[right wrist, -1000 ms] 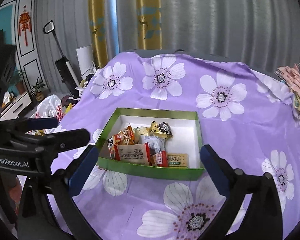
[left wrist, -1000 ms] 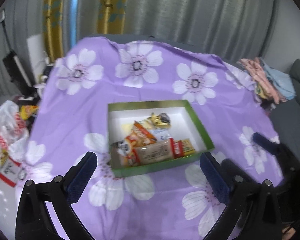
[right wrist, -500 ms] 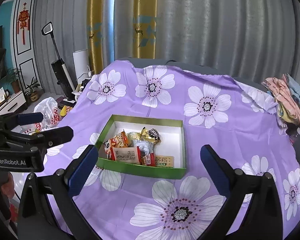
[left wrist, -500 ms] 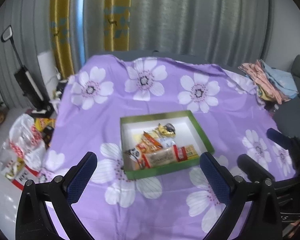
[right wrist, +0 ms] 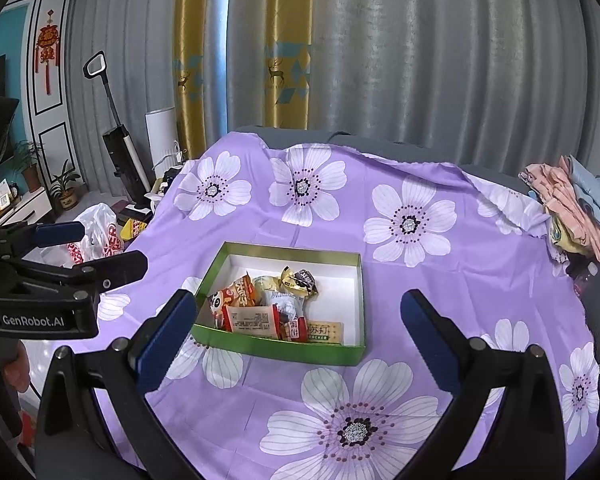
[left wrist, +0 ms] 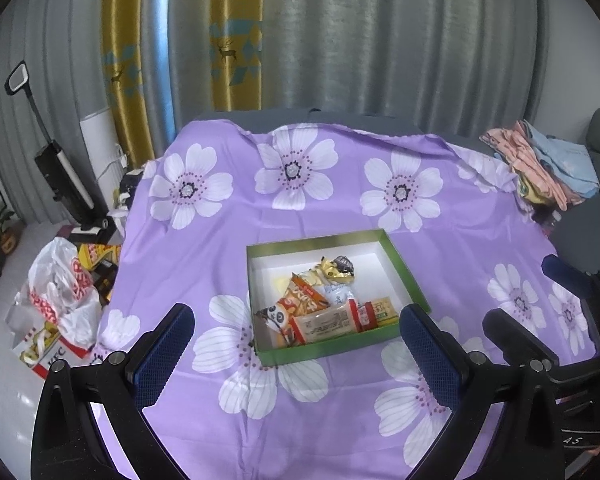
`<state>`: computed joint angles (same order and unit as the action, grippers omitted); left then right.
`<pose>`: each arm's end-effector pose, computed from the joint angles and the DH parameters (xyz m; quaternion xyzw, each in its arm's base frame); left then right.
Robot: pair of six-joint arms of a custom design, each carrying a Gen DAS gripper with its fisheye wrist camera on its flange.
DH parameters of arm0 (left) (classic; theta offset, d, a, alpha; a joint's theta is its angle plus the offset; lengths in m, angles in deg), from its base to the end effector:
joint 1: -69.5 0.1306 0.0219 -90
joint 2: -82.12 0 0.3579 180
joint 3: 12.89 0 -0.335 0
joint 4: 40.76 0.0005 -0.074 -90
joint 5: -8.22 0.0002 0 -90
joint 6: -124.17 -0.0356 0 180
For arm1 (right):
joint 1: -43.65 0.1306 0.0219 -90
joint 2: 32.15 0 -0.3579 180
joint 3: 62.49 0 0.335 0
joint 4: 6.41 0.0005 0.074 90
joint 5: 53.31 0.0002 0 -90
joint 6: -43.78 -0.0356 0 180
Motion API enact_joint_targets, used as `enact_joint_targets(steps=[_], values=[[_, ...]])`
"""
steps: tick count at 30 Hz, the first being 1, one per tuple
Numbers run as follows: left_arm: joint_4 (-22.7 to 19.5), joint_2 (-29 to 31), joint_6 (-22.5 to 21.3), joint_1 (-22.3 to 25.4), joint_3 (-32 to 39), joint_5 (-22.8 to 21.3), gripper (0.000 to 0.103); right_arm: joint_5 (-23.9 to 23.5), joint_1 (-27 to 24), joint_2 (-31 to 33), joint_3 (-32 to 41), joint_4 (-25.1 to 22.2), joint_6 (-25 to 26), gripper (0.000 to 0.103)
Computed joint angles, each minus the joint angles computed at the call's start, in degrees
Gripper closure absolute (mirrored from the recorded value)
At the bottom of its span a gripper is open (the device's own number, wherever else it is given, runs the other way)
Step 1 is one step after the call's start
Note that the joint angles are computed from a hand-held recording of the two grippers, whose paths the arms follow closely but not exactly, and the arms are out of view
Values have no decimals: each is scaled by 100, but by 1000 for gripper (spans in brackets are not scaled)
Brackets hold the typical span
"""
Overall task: Organize snacks
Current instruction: 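Open the right gripper and withdraw it from the box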
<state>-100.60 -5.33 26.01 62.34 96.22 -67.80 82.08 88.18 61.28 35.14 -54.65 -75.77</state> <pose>0.4333 -0.0636 0.5091 0.1693 0.8966 -0.1083 0.3945 0.3378 0.2961 0.4434 0.0386 0.8617 -0.0666 0.5015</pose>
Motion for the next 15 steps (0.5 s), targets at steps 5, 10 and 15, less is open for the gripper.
enact_joint_targets(steps=[5, 10, 15], values=[[-148, 104, 19, -29, 166, -44, 1, -18, -17, 15, 43, -33, 11, 0], [-154, 172, 42, -52, 232, -109, 1, -60, -56, 28, 61, -45, 18, 0], [-58, 234, 65, -95, 256, -80, 1, -150, -121, 55, 84, -32, 9, 0]])
